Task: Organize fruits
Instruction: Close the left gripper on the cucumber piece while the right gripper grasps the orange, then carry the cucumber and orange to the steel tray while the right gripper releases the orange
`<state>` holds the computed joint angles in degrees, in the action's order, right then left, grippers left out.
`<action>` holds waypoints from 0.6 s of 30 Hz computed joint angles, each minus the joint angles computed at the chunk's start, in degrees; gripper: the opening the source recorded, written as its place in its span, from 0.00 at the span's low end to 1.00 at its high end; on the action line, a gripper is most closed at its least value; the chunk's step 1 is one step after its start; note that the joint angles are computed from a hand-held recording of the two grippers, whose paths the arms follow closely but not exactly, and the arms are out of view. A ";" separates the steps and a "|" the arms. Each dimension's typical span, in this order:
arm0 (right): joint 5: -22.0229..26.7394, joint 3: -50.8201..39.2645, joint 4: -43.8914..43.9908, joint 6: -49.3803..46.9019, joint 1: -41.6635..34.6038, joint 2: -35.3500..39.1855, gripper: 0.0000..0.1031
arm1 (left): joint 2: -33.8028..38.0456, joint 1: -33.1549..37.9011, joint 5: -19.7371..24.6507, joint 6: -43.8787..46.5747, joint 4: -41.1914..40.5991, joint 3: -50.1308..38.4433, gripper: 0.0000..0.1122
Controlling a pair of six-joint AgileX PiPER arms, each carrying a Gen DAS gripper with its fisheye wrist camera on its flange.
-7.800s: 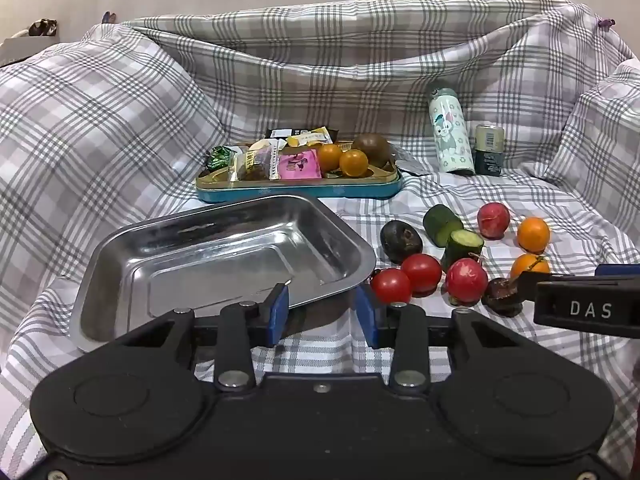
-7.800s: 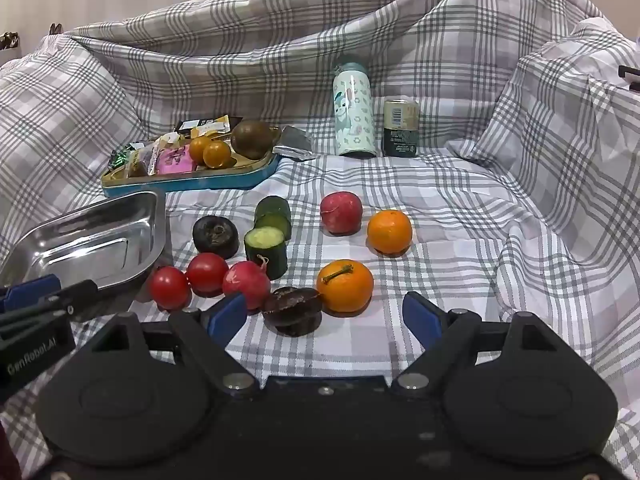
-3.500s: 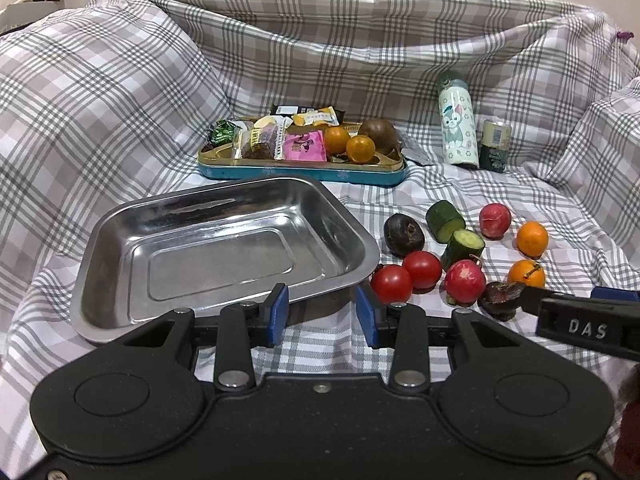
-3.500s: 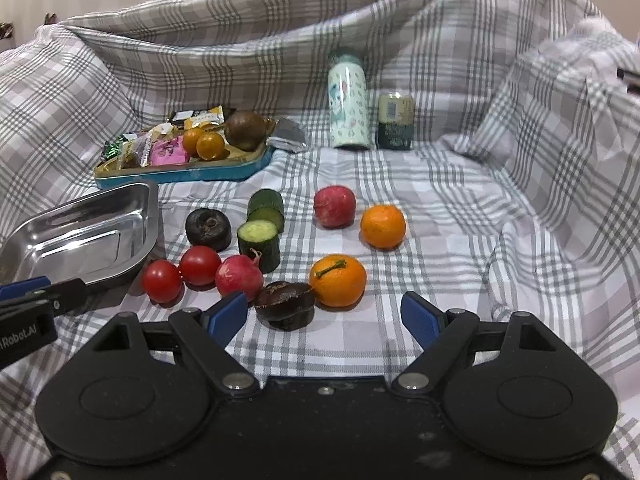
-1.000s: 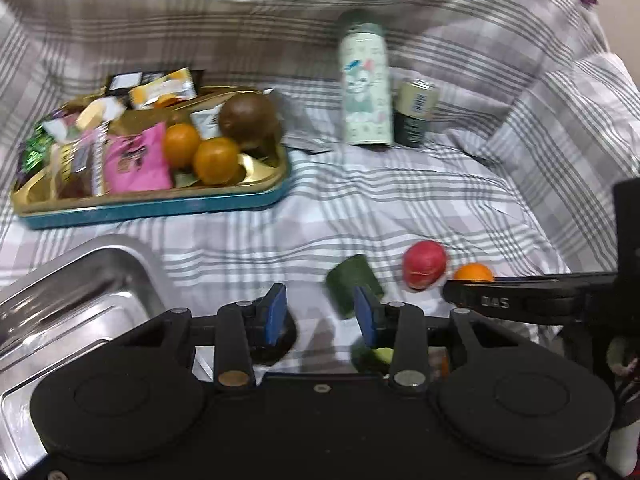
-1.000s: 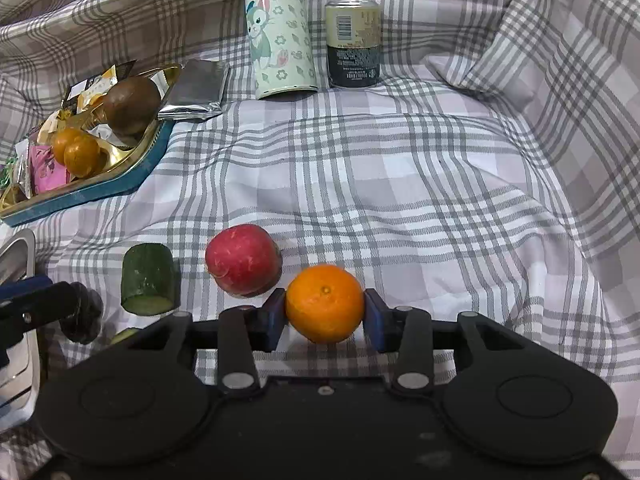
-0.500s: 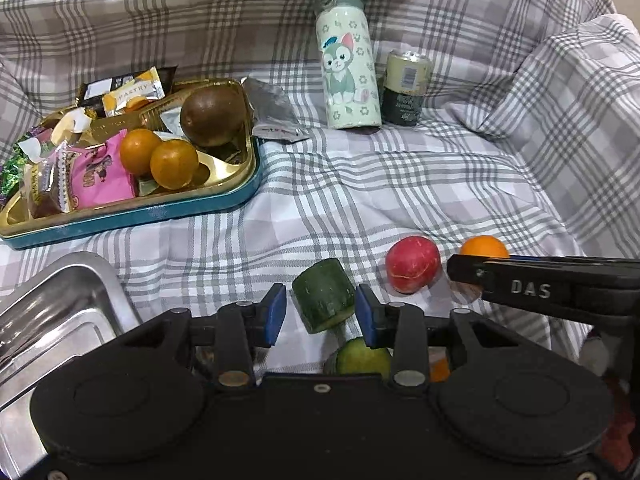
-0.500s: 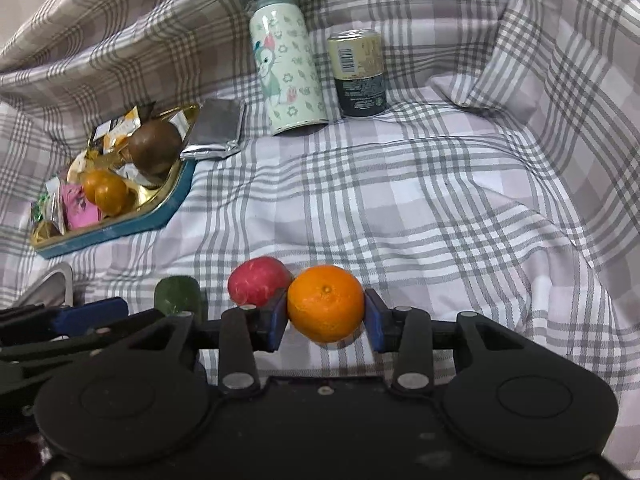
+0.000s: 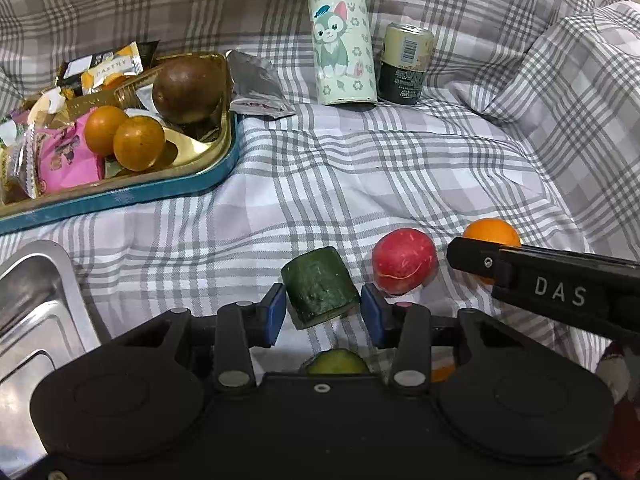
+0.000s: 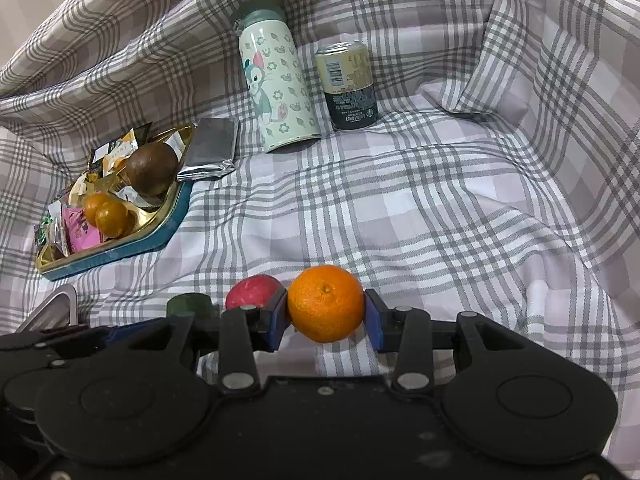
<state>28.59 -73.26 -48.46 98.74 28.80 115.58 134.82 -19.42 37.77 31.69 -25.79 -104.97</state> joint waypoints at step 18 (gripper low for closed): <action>-0.15 -1.81 -12.58 6.92 3.77 1.56 0.40 | -14.24 13.66 -9.34 5.05 -10.22 17.73 0.43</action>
